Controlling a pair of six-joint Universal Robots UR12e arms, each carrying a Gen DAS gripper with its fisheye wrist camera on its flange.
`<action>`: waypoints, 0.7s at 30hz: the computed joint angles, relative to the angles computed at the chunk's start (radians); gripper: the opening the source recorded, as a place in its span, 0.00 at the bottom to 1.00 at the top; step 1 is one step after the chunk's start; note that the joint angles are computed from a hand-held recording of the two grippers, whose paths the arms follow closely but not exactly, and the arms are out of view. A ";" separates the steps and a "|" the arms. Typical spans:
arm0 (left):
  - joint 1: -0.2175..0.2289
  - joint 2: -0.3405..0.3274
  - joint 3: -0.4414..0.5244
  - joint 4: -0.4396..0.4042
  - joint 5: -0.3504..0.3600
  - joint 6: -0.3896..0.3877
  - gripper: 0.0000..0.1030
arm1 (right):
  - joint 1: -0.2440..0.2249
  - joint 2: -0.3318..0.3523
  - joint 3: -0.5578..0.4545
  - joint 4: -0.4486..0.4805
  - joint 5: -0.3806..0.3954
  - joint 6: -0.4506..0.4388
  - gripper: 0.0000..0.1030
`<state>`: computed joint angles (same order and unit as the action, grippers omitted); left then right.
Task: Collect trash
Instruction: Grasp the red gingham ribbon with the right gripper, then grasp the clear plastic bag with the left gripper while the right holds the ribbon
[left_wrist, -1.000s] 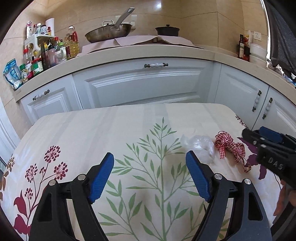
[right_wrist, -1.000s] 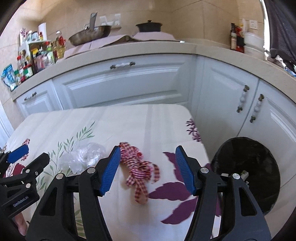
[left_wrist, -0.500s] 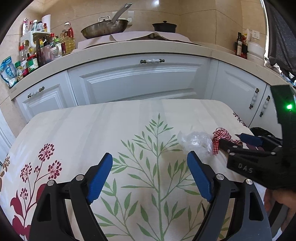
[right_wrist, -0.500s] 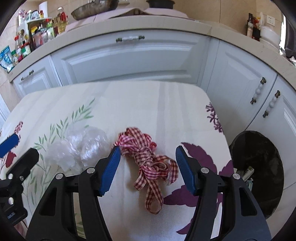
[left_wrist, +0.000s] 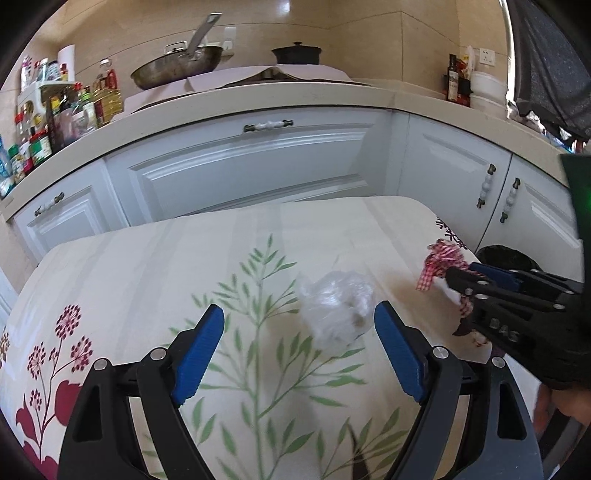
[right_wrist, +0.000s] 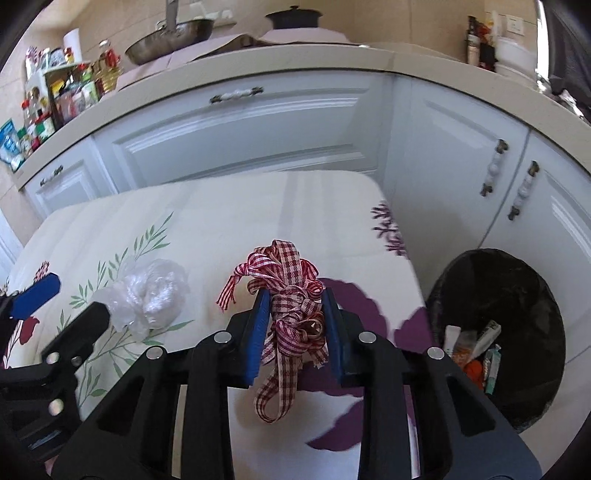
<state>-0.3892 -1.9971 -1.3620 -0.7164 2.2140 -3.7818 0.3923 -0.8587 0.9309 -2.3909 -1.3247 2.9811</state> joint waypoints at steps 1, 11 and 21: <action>0.001 -0.007 0.010 -0.010 0.000 0.004 0.78 | -0.004 -0.002 0.004 -0.006 0.003 0.007 0.27; 0.016 -0.048 0.068 -0.080 -0.060 0.008 0.78 | -0.019 -0.006 0.016 -0.017 0.021 0.025 0.27; 0.015 -0.047 0.064 -0.075 -0.082 0.017 0.49 | -0.021 -0.004 0.018 -0.015 0.027 0.029 0.27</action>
